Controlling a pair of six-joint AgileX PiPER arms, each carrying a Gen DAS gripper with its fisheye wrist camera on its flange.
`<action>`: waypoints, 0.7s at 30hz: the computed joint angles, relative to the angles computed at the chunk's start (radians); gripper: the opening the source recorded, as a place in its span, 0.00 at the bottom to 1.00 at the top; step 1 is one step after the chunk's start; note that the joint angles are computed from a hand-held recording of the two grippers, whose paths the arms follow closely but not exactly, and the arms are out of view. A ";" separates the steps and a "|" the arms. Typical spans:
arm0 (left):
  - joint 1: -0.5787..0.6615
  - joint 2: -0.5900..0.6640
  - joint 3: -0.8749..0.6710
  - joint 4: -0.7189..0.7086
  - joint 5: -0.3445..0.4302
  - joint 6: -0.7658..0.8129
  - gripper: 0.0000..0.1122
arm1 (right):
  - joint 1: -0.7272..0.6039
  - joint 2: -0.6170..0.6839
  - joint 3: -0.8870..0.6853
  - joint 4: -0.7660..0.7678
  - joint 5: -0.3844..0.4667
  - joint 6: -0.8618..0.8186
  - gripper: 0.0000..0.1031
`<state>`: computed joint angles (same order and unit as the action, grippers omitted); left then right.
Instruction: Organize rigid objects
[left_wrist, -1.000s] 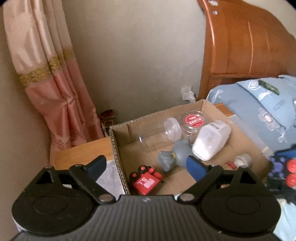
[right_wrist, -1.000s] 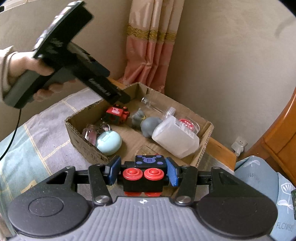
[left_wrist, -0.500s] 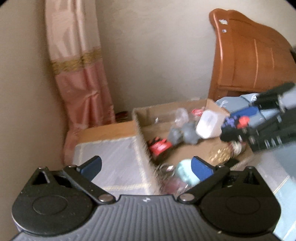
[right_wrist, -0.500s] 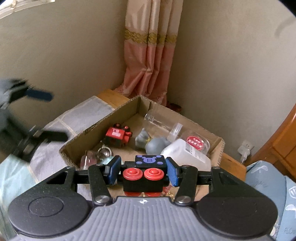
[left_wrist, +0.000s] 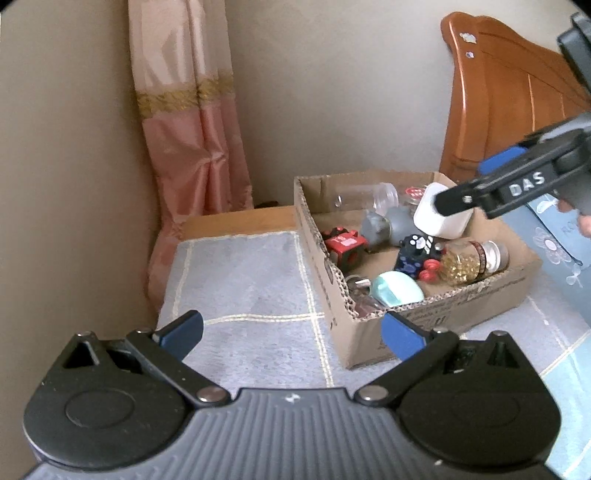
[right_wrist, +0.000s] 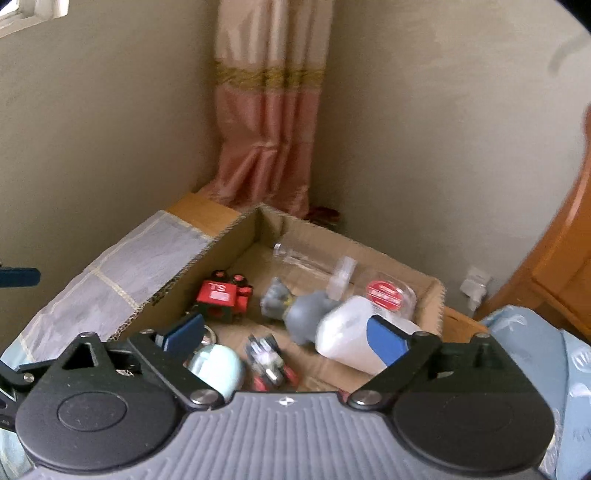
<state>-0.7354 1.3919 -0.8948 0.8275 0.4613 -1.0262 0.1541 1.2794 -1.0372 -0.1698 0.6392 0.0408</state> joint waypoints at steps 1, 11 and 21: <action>-0.014 -0.003 0.000 0.031 0.018 -0.035 0.91 | 0.010 -0.018 0.011 -0.048 0.008 0.064 0.98; -0.204 -0.048 0.038 0.206 0.185 -0.325 0.91 | 0.158 -0.280 0.212 -0.424 0.152 0.593 1.00; -0.425 -0.015 0.008 0.041 0.420 -0.428 0.91 | 0.359 -0.496 0.536 -0.388 0.301 1.052 1.00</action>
<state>-1.1603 1.3769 -0.8867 0.8683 0.8816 -1.4539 0.5135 0.7833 -0.5013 -0.5578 0.9403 1.0928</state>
